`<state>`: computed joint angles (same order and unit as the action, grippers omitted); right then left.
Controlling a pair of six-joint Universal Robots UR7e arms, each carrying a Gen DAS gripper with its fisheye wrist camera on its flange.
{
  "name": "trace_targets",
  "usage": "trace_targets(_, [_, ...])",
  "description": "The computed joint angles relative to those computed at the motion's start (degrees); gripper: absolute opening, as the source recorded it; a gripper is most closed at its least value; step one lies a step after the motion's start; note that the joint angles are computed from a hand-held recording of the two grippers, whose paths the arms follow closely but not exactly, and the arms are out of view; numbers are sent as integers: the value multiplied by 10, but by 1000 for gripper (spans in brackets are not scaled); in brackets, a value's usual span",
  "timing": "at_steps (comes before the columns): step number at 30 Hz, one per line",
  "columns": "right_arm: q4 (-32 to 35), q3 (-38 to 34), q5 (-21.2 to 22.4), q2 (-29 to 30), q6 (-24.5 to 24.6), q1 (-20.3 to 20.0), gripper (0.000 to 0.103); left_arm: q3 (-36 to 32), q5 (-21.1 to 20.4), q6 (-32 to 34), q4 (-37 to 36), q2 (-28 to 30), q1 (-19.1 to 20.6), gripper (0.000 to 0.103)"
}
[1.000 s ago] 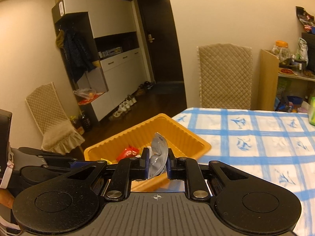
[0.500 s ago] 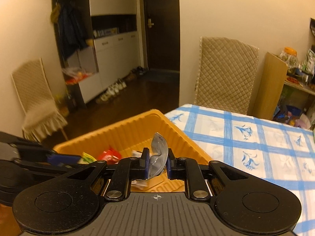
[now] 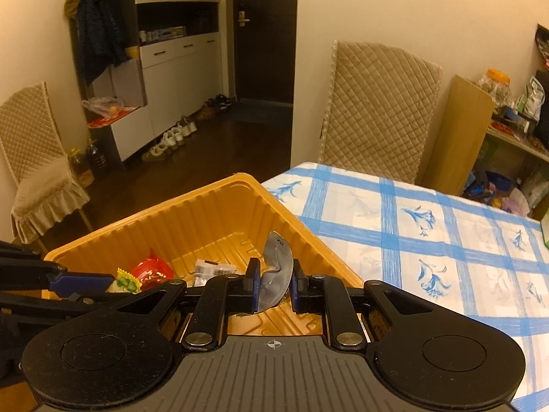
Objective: Organize snacks
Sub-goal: 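Open the right tool and the left tool to drop both snacks into the basket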
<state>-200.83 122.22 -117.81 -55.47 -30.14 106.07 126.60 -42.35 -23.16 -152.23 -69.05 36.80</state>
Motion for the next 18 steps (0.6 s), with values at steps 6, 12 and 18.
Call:
trace_targets(6, [24,2,29,-14,38,-6,17,-2,-4,-2,3,2,4,18])
trace_targets(12, [53,6,55,-33,63,-6,32,-3,-3,-7,6,4,5,18])
trace_targets(18, [65,16,61,-42,80,-7,37,-4,-2,-10,9,7,5,18])
